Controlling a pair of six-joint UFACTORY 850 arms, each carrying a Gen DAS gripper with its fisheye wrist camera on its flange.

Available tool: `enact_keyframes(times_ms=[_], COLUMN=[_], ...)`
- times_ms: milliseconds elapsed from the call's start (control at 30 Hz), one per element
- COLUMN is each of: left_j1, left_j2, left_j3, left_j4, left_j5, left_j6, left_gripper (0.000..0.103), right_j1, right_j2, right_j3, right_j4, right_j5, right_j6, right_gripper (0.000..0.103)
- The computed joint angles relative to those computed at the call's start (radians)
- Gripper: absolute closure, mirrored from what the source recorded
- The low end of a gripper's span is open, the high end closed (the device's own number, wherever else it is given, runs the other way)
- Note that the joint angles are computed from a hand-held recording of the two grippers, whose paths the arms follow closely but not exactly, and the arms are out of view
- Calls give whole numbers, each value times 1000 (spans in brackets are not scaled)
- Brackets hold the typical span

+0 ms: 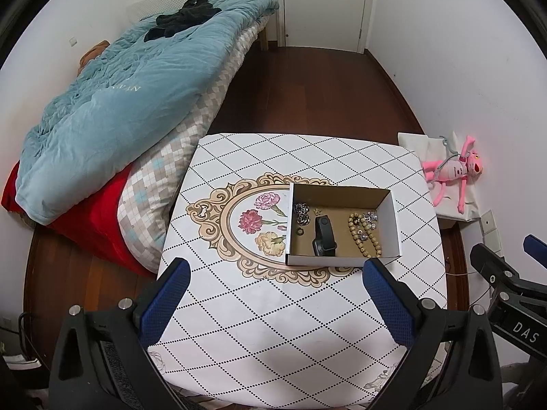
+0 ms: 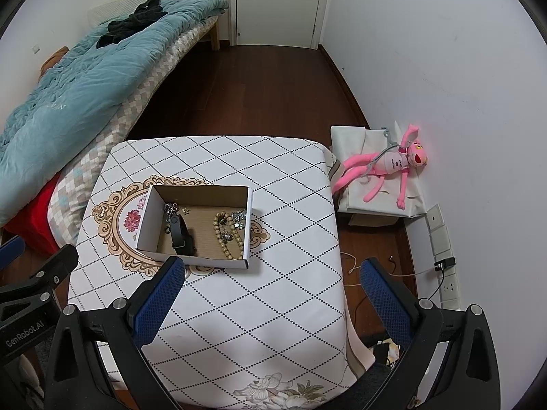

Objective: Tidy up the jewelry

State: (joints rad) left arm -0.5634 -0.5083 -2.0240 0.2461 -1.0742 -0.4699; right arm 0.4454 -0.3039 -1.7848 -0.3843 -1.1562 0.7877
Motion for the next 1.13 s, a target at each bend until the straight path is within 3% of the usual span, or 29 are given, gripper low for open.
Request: enact_keyframes(times_ms=[1133], left_j1=[-2], left_j2=[2], left_j3=[1], left_j4=[1], left_j5=[7], left_j6=[1], left_gripper=[0], right_j1=[-13], right_j2=[10], right_j3=[11], right_j4=[5], right_j5=[-2], right_j6=[-19], right_gripper=[0])
